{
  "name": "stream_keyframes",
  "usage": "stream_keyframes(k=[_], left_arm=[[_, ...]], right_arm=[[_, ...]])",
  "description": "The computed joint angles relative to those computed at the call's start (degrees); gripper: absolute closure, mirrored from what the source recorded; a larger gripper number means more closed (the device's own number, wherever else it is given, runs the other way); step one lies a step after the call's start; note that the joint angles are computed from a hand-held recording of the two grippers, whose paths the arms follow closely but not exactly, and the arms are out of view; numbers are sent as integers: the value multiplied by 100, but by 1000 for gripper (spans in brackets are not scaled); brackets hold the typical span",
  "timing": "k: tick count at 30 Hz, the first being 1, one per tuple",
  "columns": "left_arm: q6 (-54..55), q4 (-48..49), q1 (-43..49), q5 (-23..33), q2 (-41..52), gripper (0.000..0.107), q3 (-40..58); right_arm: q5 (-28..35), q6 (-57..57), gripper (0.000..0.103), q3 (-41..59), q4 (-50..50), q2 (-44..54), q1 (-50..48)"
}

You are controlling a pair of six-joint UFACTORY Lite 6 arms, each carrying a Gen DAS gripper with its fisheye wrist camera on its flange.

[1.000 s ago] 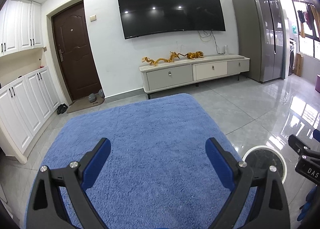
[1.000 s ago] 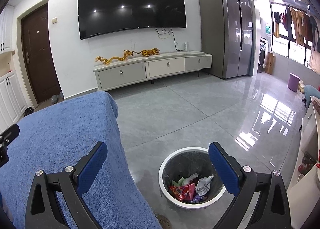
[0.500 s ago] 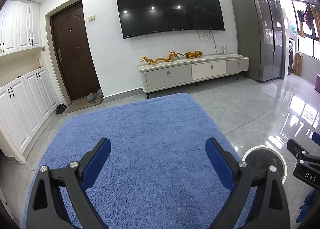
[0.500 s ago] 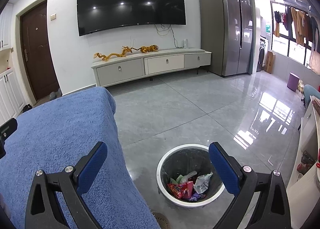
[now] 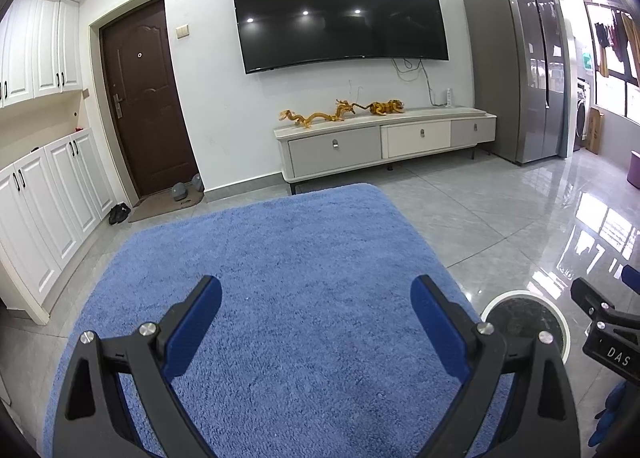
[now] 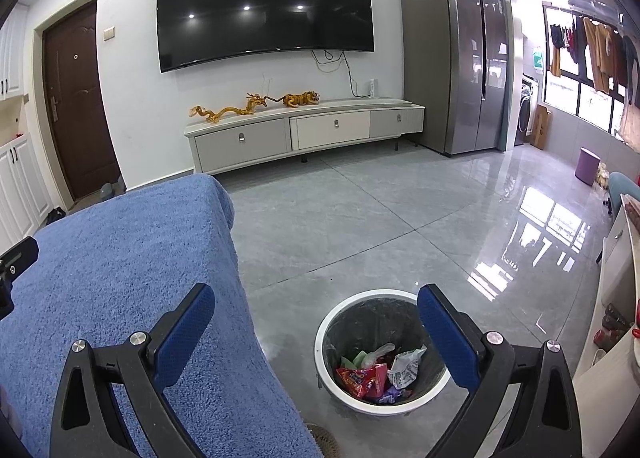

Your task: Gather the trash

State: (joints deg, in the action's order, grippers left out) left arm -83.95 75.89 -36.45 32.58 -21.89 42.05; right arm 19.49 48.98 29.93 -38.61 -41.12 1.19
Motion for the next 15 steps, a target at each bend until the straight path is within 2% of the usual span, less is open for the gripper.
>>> stream_keyframes(k=[15], left_arm=[[197, -190, 75, -81, -90, 11, -12]], right_arm=[[121, 329, 1, -8, -310, -78, 197]])
